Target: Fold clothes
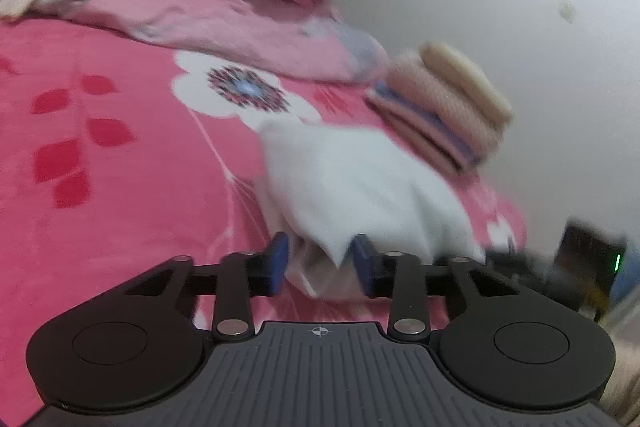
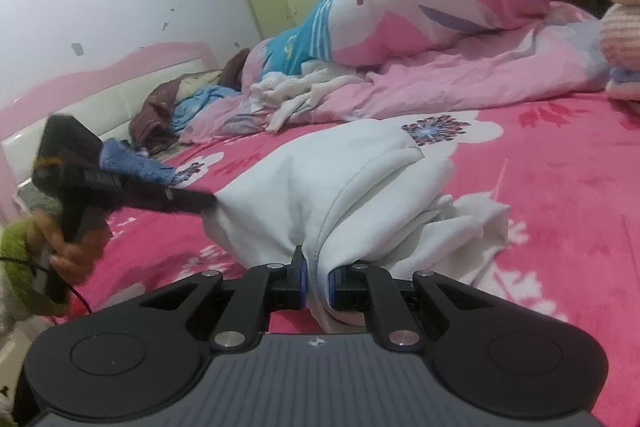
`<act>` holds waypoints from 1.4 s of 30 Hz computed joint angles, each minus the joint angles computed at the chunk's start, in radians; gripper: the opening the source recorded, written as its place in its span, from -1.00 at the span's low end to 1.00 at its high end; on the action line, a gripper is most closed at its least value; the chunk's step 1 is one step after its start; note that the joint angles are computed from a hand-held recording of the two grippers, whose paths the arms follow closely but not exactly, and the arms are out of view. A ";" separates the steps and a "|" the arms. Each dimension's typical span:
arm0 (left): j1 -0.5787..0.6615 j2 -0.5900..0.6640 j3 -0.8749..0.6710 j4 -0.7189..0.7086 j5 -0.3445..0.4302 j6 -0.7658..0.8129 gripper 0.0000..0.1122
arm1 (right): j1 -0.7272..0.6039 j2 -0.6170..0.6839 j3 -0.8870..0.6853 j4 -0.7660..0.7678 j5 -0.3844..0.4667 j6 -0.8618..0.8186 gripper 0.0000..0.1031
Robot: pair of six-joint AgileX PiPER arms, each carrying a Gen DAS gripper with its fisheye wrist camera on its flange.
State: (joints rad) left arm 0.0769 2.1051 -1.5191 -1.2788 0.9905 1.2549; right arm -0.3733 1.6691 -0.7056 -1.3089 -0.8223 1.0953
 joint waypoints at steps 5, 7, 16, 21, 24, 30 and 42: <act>-0.055 -0.008 -0.041 -0.040 -0.085 -0.022 -0.27 | 0.026 -0.005 0.069 0.146 0.015 -0.161 -0.80; -0.093 0.003 -0.070 -0.039 -0.098 -0.008 -0.27 | 0.052 -0.020 0.118 0.260 0.023 -0.286 -0.80; -0.248 0.067 -0.128 0.005 -0.257 0.058 -0.27 | 0.232 -0.044 0.317 0.828 -0.034 -0.779 -0.80; -0.285 0.085 -0.125 -0.025 -0.287 0.125 -0.27 | 0.314 -0.016 0.361 1.030 -0.094 -0.867 -0.78; -0.299 0.093 -0.113 -0.037 -0.299 0.167 -0.27 | 0.311 -0.046 0.378 1.033 -0.057 -0.816 -0.49; -0.283 0.109 -0.097 -0.115 -0.258 0.232 -0.27 | 0.215 -0.288 0.498 1.039 -0.011 -0.848 -0.11; -0.236 0.142 -0.068 -0.280 -0.174 0.317 -0.27 | 0.237 -0.011 0.162 0.899 0.156 -0.753 -0.83</act>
